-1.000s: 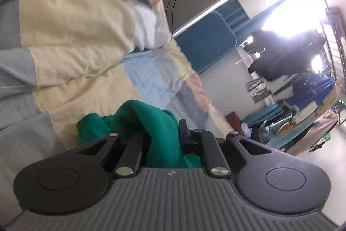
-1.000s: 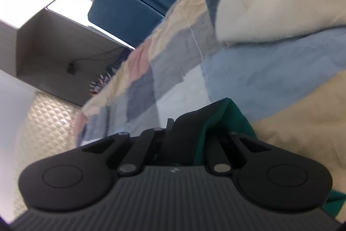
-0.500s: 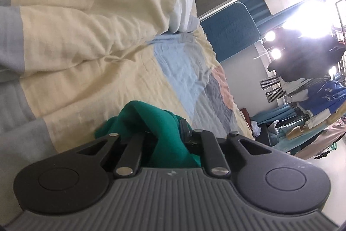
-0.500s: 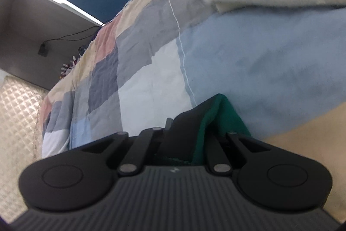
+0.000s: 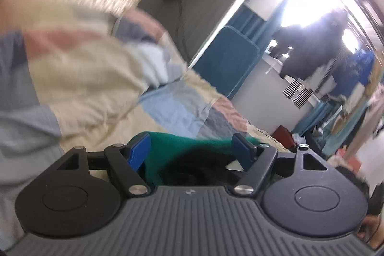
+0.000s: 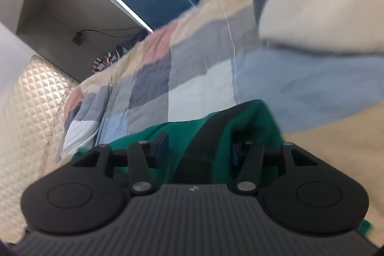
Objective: Fold large clothes
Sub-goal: 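Lower the folded hoodie onto the quilt and open both grippers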
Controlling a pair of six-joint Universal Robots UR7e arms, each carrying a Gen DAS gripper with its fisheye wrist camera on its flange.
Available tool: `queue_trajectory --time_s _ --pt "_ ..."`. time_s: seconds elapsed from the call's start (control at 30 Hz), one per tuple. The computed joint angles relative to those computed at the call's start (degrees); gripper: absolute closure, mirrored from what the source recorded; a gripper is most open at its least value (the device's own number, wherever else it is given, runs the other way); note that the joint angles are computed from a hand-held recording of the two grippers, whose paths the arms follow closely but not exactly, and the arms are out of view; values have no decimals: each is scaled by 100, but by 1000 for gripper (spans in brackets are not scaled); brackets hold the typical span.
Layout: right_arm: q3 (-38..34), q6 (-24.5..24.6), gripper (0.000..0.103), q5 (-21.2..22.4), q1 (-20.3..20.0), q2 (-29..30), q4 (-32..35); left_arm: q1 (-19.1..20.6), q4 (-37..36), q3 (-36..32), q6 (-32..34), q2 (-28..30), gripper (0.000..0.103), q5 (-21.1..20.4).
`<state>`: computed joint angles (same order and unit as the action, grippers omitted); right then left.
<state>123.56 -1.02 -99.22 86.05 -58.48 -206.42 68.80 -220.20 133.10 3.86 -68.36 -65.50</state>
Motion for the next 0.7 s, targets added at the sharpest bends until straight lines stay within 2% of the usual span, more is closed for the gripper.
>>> queue_trajectory --time_s 0.07,0.17,0.23,0.37,0.5,0.6,0.7 --pt "214 -220 47 -206 150 -76 -478 -305 -2 229 175 -177 25 183" --pt "445 -763 47 -285 337 -72 -1256 -556 169 498 280 -331 25 8" --pt "535 -1130 47 -209 444 -50 -1501 -625 460 585 154 -316 25 -77" --pt "598 -1413 47 85 505 2 -1069 -714 1006 468 65 20 25 437" --pt "460 -1467 47 93 520 151 -296 -492 1211 187 -103 385 25 746" --pt "195 -1538 47 -78 541 381 4 -228 1158 3 -152 499 25 469" --pt "-148 -1659 49 -303 618 640 29 -133 1159 -134 -170 579 25 423"
